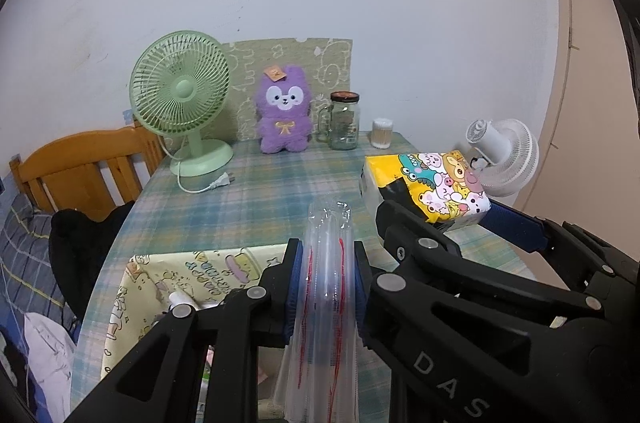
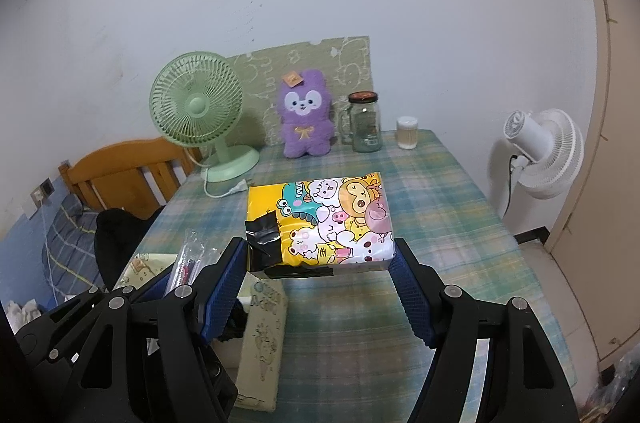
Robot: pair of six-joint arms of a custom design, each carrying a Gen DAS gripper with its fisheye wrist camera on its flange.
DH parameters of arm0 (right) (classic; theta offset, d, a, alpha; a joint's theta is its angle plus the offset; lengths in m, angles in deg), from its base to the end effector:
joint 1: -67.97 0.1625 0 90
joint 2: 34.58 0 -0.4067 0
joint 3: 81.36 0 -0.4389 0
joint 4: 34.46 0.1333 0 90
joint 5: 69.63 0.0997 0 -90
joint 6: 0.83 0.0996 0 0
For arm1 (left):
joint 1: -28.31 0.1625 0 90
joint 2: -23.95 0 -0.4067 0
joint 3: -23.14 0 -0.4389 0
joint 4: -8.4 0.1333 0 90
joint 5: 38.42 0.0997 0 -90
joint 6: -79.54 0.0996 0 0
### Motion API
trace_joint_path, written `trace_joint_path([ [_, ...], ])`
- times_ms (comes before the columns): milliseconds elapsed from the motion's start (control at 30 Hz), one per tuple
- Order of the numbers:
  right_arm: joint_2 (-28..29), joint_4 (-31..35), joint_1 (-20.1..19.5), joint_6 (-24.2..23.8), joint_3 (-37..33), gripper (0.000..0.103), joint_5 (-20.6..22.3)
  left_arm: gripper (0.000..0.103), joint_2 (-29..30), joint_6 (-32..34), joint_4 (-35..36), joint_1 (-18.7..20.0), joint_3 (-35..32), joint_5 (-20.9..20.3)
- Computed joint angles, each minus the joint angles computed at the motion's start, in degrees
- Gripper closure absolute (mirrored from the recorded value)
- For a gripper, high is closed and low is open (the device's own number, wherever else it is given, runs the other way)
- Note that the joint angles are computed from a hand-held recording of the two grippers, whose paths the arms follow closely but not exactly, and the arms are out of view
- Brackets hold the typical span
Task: Organize soft objects
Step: 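Lift and carry the straw sleeve and snack pack over the box with both tools, then lower both items into the box and open both tools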
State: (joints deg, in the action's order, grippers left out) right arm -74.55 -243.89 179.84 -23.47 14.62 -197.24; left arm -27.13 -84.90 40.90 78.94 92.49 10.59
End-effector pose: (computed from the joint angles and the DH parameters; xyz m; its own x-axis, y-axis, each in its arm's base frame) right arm 0.3177 -0.5968 0.1137 -0.8020 0.0353 0.5963 -0.5151 0.4646 -0.7203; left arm -0.2541 -0.6228 0.2200 -0.6838 0.3130 -0.6591 0.7005 0.5345 -0.4730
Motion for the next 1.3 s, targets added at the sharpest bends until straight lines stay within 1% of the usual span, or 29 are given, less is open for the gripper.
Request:
trace_joint_path([
  [200, 1.5, 1.7, -0.4, 1.7, -1.3, 0.029, 1.5, 0.080, 0.1, 1.1, 0.4, 1.4, -0.5, 0.6],
  [300, 2.7, 2.5, -0.4, 1.9, -2.5, 0.029, 1.3, 0.080, 0.3, 1.4, 0.9, 2.2, -1.1, 0.9],
  [533, 5.6, 5.6, -0.3, 1.5, -5.5, 0.029, 0.9, 0.079, 1.1, 1.0, 2.6, 4.4, -2.7, 0.8],
  [567, 5.9, 5.8, -0.2, 1.4, -5.8, 0.029, 0.8, 0.078, 1.2, 1.0, 2.8, 4.7, -3.0, 0.8],
  [667, 7.1, 7.3, -0.2, 0.8, -7.2, 0.029, 0.7, 0.077, 1.3, 1.3, 3.7, 5.8, -3.5, 1.8],
  [833, 8.8, 9.4, -0.4, 0.6, -9.0, 0.029, 1.1, 0.076, 1.9, 1.7, 4.9, 7.3, -4.8, 1.6],
  [967, 10.0, 10.9, -0.5, 0.6, -10.4, 0.029, 1.3, 0.069, 2.3, 2.4, 5.5, 8.3, -5.6, 1.7],
  [1100, 10.9, 12.8, -0.6, 1.3, -11.6, 0.029, 0.8, 0.064, 3.2, 4.6, 6.2, 9.2, -6.8, 1.7],
  [1200, 11.3, 13.3, -0.5, 1.2, -11.9, 0.029, 1.0, 0.057, 2.9, 4.9, 6.2, 9.5, -6.6, 1.8],
  [1233, 11.5, 13.3, -0.4, 1.0, -12.1, 0.029, 1.0, 0.052, 2.8, 4.5, 6.3, 9.6, -6.6, 1.8],
  [1300, 11.8, 13.4, -0.3, 0.6, -12.4, 0.029, 0.9, 0.050, 2.6, 4.4, 6.2, 9.7, -6.4, 1.2],
])
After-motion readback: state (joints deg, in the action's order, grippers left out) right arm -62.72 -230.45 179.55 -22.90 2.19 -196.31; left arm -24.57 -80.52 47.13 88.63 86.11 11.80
